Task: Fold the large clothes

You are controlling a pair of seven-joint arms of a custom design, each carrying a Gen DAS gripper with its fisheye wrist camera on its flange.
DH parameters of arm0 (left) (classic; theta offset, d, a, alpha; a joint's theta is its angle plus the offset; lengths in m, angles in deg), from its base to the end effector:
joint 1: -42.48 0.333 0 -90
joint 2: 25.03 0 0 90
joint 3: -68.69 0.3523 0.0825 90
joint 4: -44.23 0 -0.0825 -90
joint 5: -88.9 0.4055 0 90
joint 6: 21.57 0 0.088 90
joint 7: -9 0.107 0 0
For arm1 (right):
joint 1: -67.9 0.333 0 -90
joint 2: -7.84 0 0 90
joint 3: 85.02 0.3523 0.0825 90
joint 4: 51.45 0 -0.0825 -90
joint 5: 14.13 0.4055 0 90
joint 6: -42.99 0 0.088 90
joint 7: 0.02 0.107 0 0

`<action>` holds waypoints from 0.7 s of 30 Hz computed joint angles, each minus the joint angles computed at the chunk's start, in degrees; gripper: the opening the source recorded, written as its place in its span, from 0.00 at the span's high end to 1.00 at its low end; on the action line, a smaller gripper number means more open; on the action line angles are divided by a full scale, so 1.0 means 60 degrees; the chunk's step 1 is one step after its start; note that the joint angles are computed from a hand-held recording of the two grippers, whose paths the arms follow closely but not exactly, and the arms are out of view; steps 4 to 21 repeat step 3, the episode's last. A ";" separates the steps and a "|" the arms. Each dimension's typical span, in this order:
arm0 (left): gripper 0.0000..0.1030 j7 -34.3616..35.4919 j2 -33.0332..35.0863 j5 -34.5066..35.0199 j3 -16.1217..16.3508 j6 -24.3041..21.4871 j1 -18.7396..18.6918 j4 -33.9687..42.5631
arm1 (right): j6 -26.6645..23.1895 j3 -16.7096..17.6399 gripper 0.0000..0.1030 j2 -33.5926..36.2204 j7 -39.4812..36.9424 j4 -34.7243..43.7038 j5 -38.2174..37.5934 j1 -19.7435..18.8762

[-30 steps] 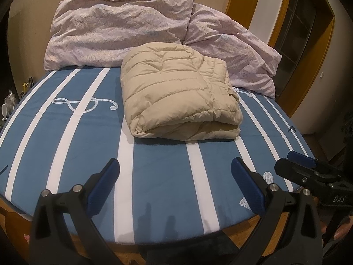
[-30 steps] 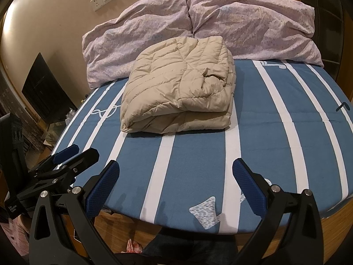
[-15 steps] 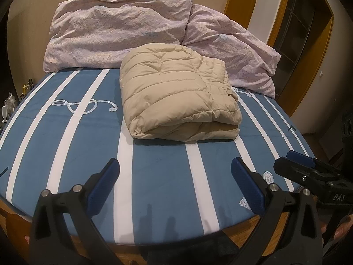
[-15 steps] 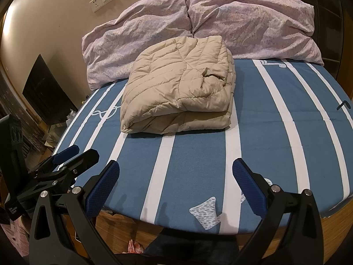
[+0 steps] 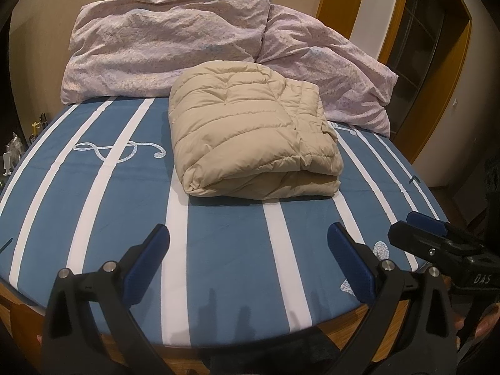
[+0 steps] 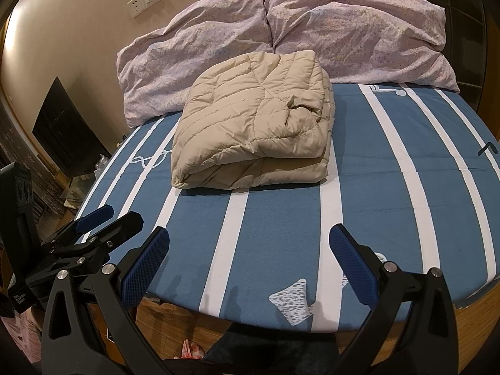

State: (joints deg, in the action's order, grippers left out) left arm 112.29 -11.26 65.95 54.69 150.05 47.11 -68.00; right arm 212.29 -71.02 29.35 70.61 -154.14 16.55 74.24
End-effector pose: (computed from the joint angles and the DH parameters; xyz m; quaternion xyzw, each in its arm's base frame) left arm 0.6716 -0.0699 0.4702 -0.6509 0.6455 -0.3520 0.1890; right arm 0.6932 0.1965 0.4537 -0.6923 0.5947 -0.1263 0.3887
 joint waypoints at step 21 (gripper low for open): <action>0.03 -0.0011 0.0004 0.0008 -0.0003 -0.0007 0.0004 0.0004 | 0.0018 0.0010 0.01 -0.0004 0.0014 -0.0019 -0.0005 0.0006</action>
